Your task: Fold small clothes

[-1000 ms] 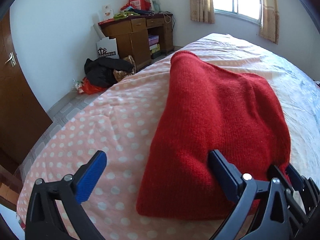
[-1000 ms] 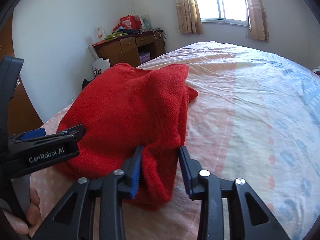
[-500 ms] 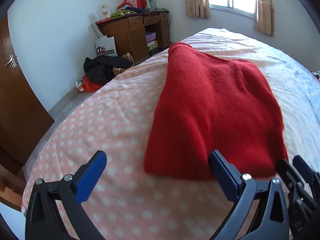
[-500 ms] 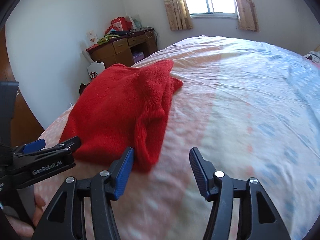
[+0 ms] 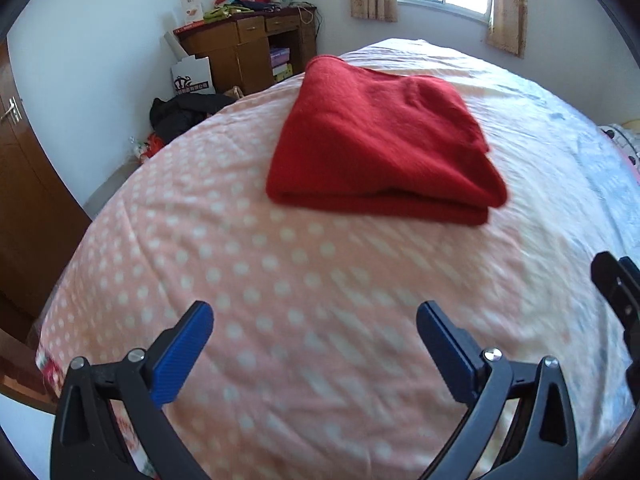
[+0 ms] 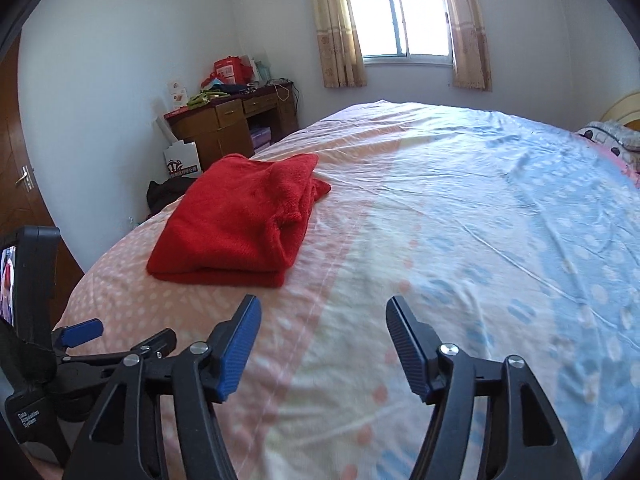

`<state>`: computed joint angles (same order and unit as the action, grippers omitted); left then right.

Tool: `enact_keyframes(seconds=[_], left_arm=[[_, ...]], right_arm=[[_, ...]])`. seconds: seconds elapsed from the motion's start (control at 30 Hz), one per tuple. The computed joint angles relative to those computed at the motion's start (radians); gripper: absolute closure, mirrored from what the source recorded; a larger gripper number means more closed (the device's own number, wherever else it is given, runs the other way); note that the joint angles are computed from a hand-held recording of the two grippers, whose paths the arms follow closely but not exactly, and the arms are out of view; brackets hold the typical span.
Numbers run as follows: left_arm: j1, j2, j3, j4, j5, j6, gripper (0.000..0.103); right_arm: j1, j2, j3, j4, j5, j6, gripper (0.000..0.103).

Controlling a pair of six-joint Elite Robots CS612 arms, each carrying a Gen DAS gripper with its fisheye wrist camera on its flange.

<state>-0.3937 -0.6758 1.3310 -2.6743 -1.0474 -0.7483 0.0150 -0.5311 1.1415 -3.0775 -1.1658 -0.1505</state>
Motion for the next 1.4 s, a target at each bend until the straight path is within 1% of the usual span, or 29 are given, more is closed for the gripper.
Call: enact_keyframes(seconds=[0.07, 0.13, 0.27, 0.33, 0.53, 0.63, 0.73, 0.77, 0.87, 0.97, 1.03, 1.13, 1.23, 1.4], left_arm=[[-0.012, -0.014, 0.025, -0.015, 0.022, 0.001, 0.000], [-0.022, -0.026, 0.052, -0.037, 0.037, 0.010, 0.000], [-0.038, -0.059, 0.122, -0.159, 0.019, 0.040, 0.000], [-0.043, -0.072, 0.142, -0.176, 0.028, 0.041, 0.000], [-0.077, -0.114, 0.209, -0.224, 0.137, 0.050, 0.000], [-0.087, -0.131, 0.232, -0.266, 0.173, 0.063, 0.000], [-0.095, -0.149, 0.247, -0.288, 0.190, 0.066, 0.000], [-0.100, -0.153, 0.253, -0.314, 0.209, 0.079, 0.000], [-0.118, -0.157, 0.264, -0.354, 0.294, 0.112, 0.000], [-0.129, -0.156, 0.267, -0.389, 0.336, 0.141, 0.000], [-0.134, -0.157, 0.269, -0.401, 0.351, 0.145, 0.000], [-0.133, -0.162, 0.273, -0.413, 0.341, 0.143, 0.000], [-0.135, -0.170, 0.278, -0.404, 0.344, 0.127, 0.000], [-0.143, -0.177, 0.290, -0.442, 0.382, 0.137, 0.000]], right_arm=[[-0.002, -0.020, 0.038, -0.014, 0.001, -0.010, 0.035], [-0.001, -0.037, 0.069, -0.017, -0.015, -0.018, 0.035], [-0.009, -0.068, 0.129, -0.048, -0.002, -0.001, 0.034], [-0.011, -0.085, 0.157, -0.070, -0.012, 0.000, 0.034], [-0.020, -0.137, 0.239, -0.172, -0.011, 0.022, 0.033], [-0.020, -0.161, 0.272, -0.221, -0.026, 0.033, 0.029], [-0.027, -0.181, 0.300, -0.281, -0.004, 0.053, 0.028], [-0.029, -0.187, 0.308, -0.302, -0.003, 0.055, 0.028], [-0.033, -0.200, 0.328, -0.376, -0.009, 0.072, 0.027], [-0.039, -0.209, 0.346, -0.449, -0.009, 0.099, 0.024], [-0.041, -0.211, 0.355, -0.501, -0.016, 0.113, 0.021], [-0.042, -0.214, 0.365, -0.558, -0.031, 0.122, 0.020], [-0.043, -0.218, 0.371, -0.589, -0.038, 0.125, 0.020], [-0.047, -0.224, 0.382, -0.639, -0.034, 0.152, 0.019]])
